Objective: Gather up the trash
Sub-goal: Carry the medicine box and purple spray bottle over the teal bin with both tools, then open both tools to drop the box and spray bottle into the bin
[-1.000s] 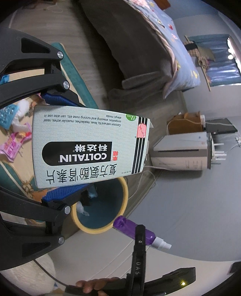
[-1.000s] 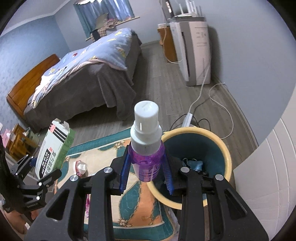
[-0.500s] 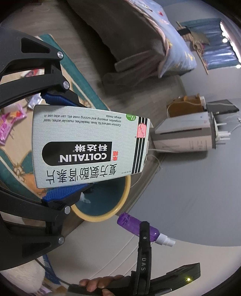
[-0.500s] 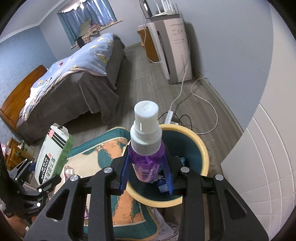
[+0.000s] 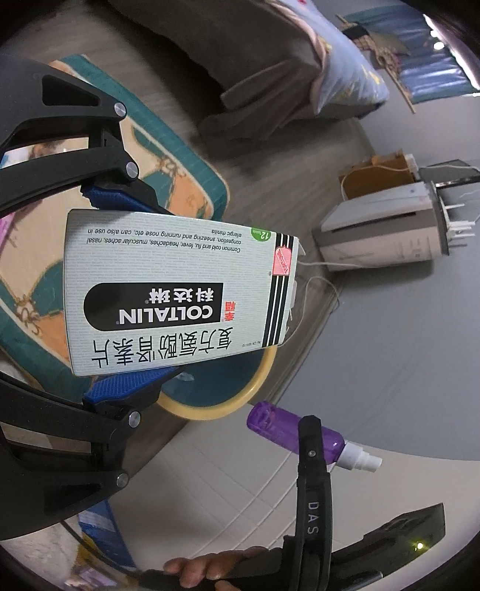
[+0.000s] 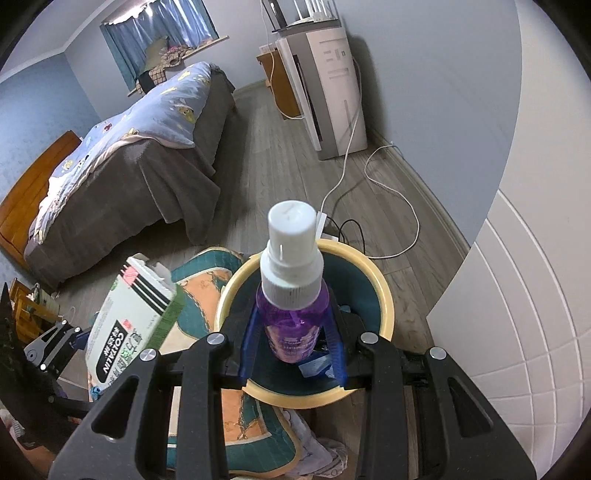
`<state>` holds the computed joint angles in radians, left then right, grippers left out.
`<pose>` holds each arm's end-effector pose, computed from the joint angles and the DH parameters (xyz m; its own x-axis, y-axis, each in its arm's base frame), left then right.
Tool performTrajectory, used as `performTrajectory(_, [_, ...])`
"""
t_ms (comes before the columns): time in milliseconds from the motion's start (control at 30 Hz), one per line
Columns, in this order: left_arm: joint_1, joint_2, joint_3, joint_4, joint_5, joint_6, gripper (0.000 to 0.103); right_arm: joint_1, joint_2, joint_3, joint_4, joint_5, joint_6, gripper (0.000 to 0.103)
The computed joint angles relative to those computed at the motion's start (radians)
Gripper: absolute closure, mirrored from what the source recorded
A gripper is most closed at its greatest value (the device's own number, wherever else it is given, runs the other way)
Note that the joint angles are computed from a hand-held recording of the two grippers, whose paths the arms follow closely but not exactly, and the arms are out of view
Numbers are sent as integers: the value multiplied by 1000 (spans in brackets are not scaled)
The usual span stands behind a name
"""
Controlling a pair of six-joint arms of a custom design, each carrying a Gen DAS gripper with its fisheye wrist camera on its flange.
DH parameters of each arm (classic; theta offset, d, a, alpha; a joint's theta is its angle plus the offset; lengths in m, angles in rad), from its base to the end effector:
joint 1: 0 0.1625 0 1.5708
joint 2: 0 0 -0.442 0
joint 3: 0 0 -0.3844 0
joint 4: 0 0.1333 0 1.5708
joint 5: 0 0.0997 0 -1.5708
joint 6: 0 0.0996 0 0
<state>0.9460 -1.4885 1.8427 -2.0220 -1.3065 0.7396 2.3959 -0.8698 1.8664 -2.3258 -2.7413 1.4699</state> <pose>-0.1664 -0.5031 0.3836 -0.1969 0.9460 -0.2573 0.9677 0.2296 0.1037 0.4553 -0.3639 0.1160 -0.7200 0.6115 0.3281 0.0302 0.4999 -0.8656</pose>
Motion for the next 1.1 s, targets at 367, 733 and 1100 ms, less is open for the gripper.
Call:
performTrajectory(367, [9,92,-16,12,29,-57,31,-44,9,14,-52,51,-41,71])
performTrajectory(733, [4,151,-28,-38,-8,-29,31,-78,0,39,-108,58,-51,70])
performTrajectory(1100, [39,119,-47,-66,-8,-32,8,-59,1,30,-82,17,-1,12])
